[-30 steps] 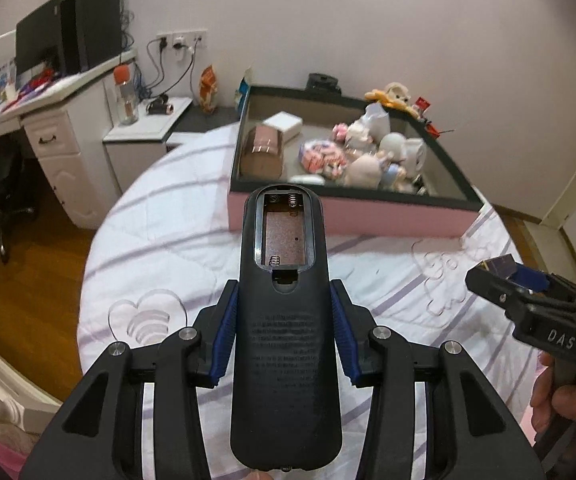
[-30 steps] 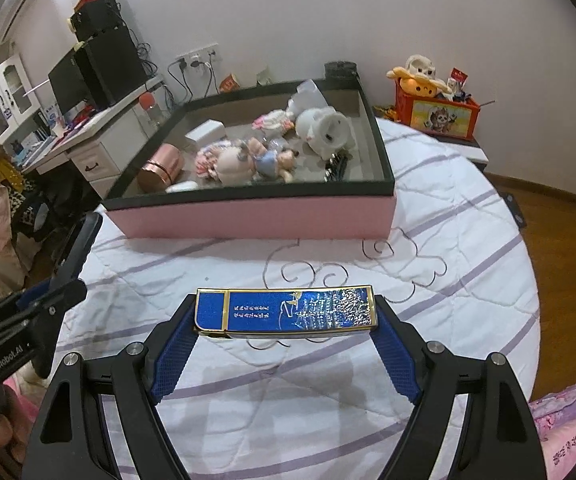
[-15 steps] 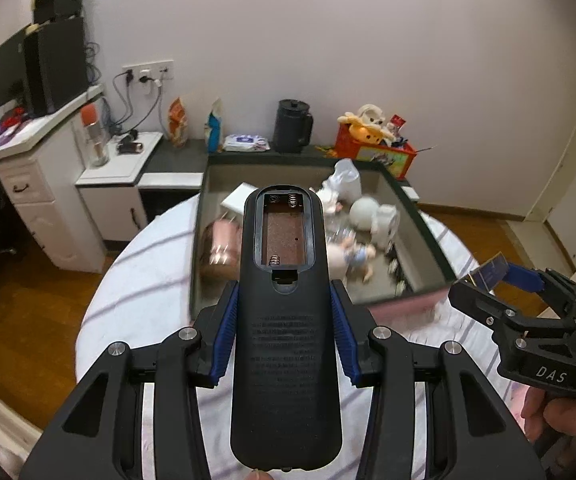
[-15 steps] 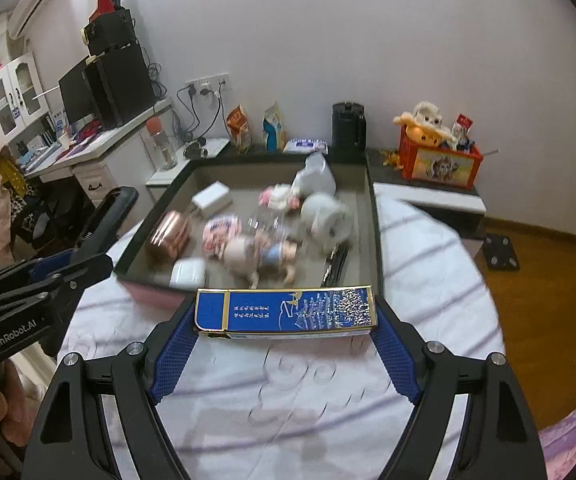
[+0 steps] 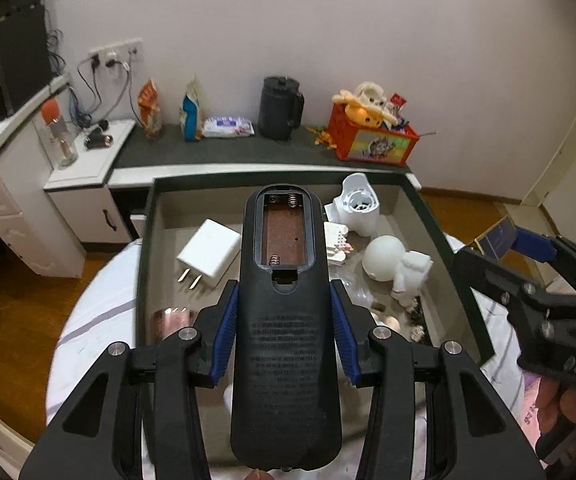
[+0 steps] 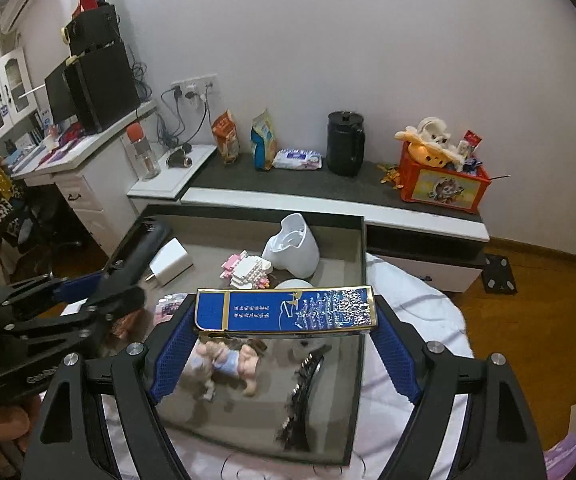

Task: Organize rigid objects
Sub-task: 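Carry the phone case with the left tool while the right tool carries the card box into the box, then open both tools and withdraw them from the box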

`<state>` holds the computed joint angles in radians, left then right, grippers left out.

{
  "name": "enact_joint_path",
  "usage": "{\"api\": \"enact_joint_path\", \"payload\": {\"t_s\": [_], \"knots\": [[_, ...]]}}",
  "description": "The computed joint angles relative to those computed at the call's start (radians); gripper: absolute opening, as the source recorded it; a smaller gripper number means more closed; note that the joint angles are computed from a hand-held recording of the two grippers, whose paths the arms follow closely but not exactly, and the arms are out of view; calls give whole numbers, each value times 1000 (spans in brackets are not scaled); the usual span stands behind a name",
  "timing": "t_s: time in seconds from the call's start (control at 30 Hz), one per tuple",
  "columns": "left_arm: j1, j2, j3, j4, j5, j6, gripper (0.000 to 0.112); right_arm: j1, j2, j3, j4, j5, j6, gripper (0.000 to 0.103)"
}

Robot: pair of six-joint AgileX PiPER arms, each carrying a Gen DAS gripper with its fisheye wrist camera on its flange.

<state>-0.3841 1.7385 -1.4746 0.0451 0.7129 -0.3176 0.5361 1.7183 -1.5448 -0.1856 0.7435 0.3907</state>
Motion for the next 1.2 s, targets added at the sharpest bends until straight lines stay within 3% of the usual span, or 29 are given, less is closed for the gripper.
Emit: {"api": "enact_joint_path", "payload": {"t_s": [0.53, 0.6, 0.67, 0.97, 1.17, 1.2], "knots": [[3, 215, -211, -47, 100, 73, 45, 7, 9, 154, 119, -56, -114, 83], [-9, 220, -217, -4, 105, 35, 57, 14, 15, 161, 100, -50, -103, 83], [-9, 220, -220, 15, 109, 12, 100, 18, 15, 175, 85, -56, -88, 84], [-21, 143, -125, 92, 76, -70, 103, 32, -1, 212, 71, -78, -69, 92], [-30, 40, -13, 124, 42, -127, 103, 17, -66, 283, 109, -150, 2, 94], [-37, 9, 13, 139, 40, -147, 103, 24, -74, 286, 87, -142, 32, 103]]}}
